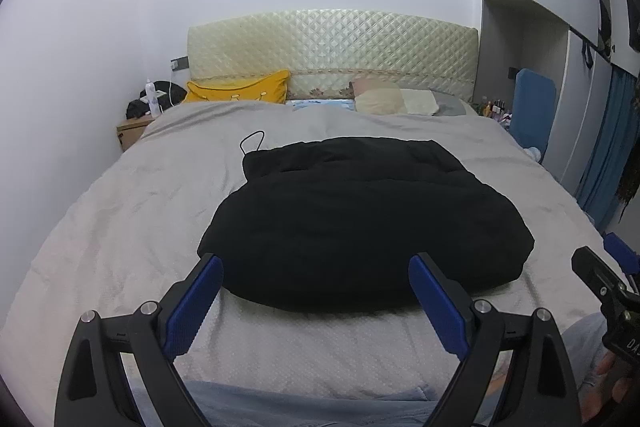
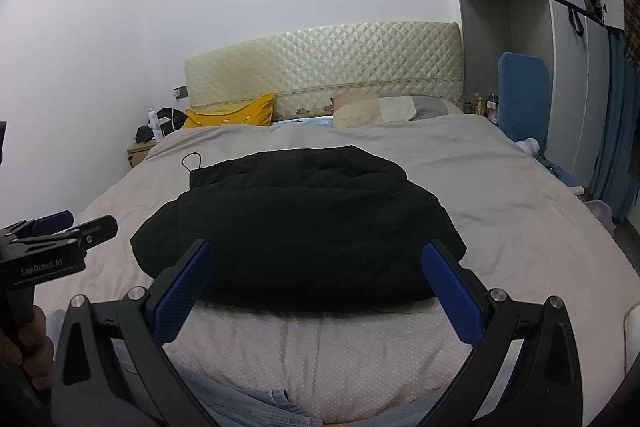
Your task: Fold large clothes
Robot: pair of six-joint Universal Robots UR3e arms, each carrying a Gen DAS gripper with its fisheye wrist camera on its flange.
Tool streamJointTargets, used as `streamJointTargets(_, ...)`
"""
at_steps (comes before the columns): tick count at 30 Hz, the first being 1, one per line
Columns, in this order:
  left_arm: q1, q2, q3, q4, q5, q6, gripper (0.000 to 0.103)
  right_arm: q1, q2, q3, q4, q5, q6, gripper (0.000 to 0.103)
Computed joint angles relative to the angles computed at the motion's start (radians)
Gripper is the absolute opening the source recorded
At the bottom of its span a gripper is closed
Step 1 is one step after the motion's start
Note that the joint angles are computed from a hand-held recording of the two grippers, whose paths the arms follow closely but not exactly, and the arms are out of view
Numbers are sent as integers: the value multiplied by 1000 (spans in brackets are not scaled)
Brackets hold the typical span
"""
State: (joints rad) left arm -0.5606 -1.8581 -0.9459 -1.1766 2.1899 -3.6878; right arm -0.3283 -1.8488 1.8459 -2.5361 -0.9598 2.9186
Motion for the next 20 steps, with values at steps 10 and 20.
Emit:
streamJointTargets(10, 2, -5, 4, 8, -14, -6, 94, 1, -12, 7, -5, -10, -2, 103)
streamJointTargets(20, 4, 7, -6, 9, -15, -10, 94, -9, -17, 10, -5, 0, -8, 103)
